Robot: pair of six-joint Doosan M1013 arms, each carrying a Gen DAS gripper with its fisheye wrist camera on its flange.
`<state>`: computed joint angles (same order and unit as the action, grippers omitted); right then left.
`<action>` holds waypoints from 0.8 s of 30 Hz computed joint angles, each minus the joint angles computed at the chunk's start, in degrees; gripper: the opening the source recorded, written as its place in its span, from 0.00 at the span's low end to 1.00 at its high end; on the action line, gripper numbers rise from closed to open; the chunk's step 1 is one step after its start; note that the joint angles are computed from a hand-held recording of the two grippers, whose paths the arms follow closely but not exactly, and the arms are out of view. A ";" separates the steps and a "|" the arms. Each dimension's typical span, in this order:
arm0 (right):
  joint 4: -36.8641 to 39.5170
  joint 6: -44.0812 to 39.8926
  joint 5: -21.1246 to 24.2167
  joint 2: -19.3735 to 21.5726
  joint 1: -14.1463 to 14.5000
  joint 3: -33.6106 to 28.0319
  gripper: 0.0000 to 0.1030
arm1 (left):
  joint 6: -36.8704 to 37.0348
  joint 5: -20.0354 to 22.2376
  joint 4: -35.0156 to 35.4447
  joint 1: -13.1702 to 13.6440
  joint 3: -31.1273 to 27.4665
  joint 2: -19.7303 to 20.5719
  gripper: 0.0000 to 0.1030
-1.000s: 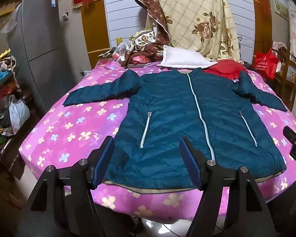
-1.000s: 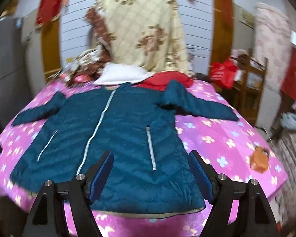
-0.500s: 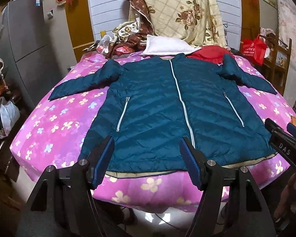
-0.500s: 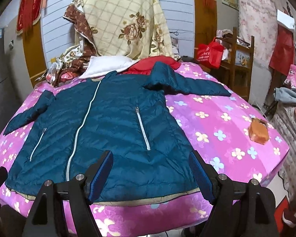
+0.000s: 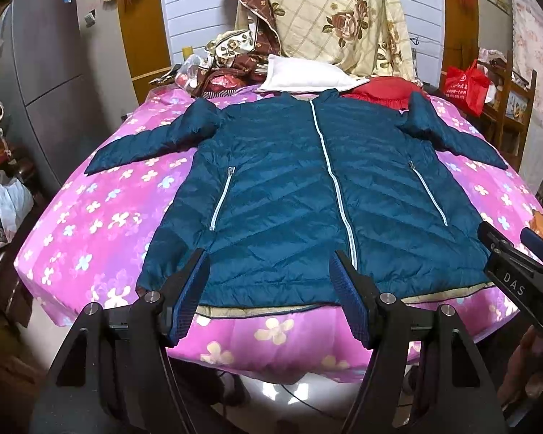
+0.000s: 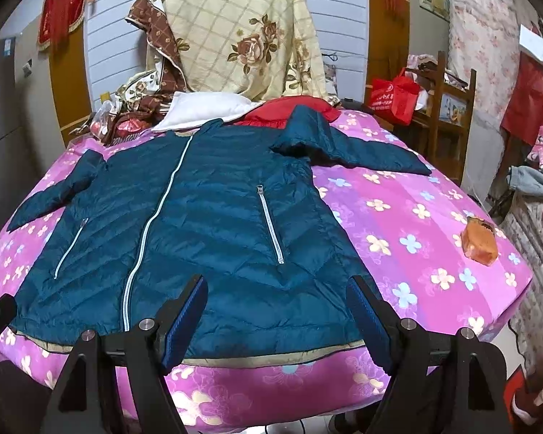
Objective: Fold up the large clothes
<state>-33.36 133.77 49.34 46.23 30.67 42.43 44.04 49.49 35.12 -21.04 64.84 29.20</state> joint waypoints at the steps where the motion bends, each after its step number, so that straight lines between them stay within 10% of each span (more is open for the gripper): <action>1: 0.07 -0.07 0.09 0.02 0.02 -0.02 0.74 | 0.06 -0.05 0.01 0.02 0.02 -0.02 0.67; 24: 0.05 -1.25 0.49 0.05 0.15 0.04 0.74 | 0.92 0.56 -3.52 0.56 0.06 0.25 0.67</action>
<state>-33.31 132.51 49.83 46.28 30.82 42.46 44.96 50.05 31.59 -20.48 64.90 29.45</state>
